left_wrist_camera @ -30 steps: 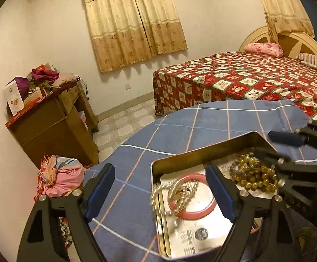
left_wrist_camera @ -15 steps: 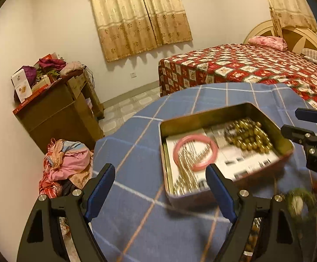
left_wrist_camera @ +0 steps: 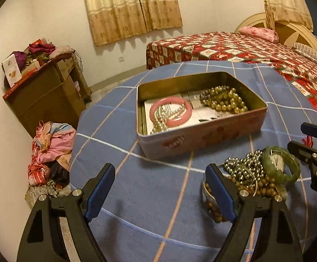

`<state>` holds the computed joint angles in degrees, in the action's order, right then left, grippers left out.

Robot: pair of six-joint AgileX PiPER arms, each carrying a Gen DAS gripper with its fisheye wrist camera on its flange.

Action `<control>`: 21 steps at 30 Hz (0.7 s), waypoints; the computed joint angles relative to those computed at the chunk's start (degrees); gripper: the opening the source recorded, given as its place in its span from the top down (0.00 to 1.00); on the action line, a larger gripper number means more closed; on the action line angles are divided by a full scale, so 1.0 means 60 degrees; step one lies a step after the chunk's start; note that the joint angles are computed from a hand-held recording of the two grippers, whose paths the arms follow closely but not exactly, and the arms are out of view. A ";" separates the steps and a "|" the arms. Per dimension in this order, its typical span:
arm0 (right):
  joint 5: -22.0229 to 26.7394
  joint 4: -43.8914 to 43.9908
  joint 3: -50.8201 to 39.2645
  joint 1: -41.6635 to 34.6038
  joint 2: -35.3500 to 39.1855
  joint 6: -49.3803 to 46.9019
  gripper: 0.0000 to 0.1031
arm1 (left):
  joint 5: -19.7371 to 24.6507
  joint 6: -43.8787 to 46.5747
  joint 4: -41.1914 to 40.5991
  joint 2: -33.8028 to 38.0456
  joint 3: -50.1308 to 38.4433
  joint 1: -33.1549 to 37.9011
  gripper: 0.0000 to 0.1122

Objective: Organize jewelry
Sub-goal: 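Open both grippers in the tin and withdraw toward the remaining jewelry, then grasp the silver bangle with the left gripper while the right gripper grasps the green jade bangle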

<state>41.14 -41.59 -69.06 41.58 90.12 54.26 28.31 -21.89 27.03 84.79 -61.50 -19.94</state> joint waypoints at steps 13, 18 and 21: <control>-0.0281 -0.0073 0.0463 0.0081 -0.0033 0.0115 0.48 | 0.0300 0.0292 -0.0285 0.0212 0.0093 -0.0214 0.24; -0.0211 -0.0245 0.0487 0.0171 0.0037 0.0287 0.48 | 0.0509 0.0382 -0.0353 0.0208 -0.0005 -0.0239 0.39; -0.0210 -0.0139 0.0484 0.0187 0.0024 0.0168 0.53 | 0.0639 0.1087 -0.1139 0.0174 -0.0136 -0.0001 0.41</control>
